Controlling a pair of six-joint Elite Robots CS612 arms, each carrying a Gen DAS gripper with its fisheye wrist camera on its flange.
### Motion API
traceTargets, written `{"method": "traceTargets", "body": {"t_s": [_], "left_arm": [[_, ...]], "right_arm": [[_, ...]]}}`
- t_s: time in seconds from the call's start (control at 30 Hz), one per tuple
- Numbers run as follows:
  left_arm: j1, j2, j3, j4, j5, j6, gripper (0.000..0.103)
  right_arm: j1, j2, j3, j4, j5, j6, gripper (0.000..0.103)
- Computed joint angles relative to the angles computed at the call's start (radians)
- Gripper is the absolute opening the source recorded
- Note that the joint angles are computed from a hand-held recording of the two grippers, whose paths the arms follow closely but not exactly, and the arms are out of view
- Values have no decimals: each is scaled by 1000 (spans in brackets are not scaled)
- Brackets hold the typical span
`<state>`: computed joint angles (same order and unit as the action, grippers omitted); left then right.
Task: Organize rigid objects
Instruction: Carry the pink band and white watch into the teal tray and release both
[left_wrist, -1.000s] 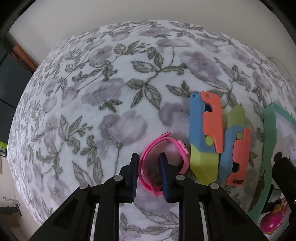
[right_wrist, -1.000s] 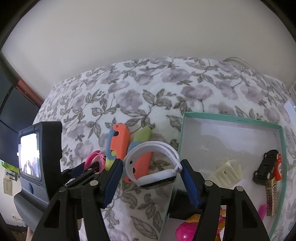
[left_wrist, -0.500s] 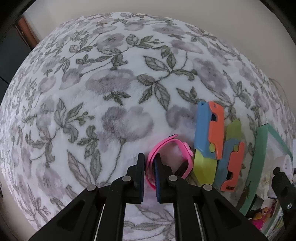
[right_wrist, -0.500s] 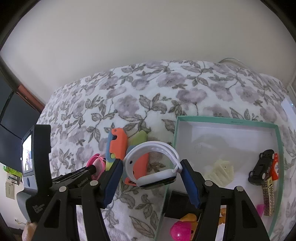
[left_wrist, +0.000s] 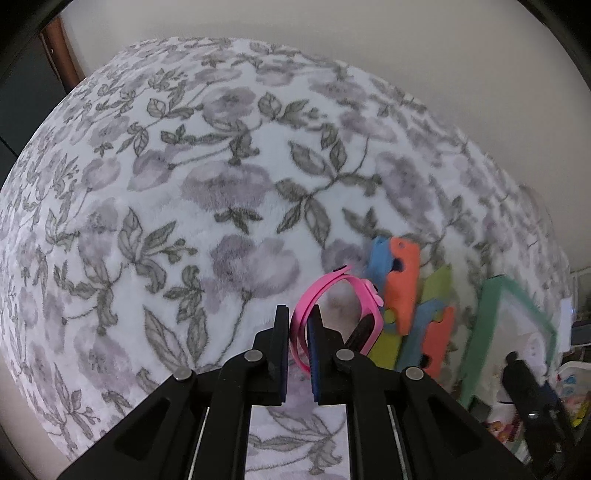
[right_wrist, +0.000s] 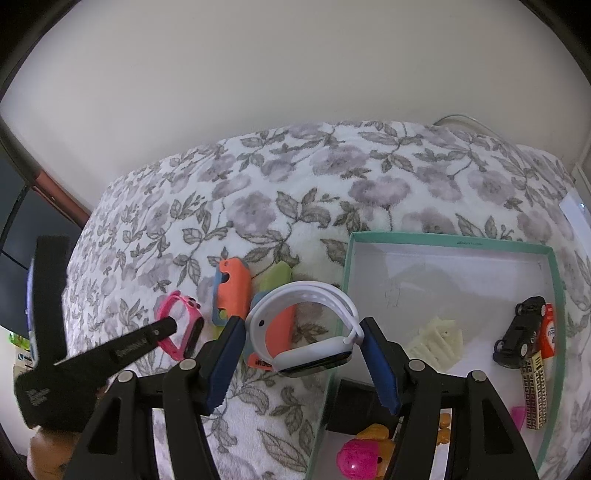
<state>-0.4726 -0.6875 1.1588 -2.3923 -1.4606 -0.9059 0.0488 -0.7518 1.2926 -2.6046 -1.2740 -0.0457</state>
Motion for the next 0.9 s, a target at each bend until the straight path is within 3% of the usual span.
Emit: {"method": "traceTargets", "body": {"t_s": [0.27, 0.43, 0.73, 0.9], "left_arm": [[-10, -65, 65, -140, 60, 33, 9], [-13, -58, 51, -185, 13, 52, 9], [-34, -23, -8, -170, -85, 110, 9], [-57, -11, -36, -137, -96, 163, 9]], "right_arm": [[-17, -27, 24, -71, 15, 18, 66], [-34, -34, 25, -81, -11, 45, 66], [-76, -35, 31, -48, -65, 97, 66], [-101, -38, 39, -48, -64, 138, 66]]}}
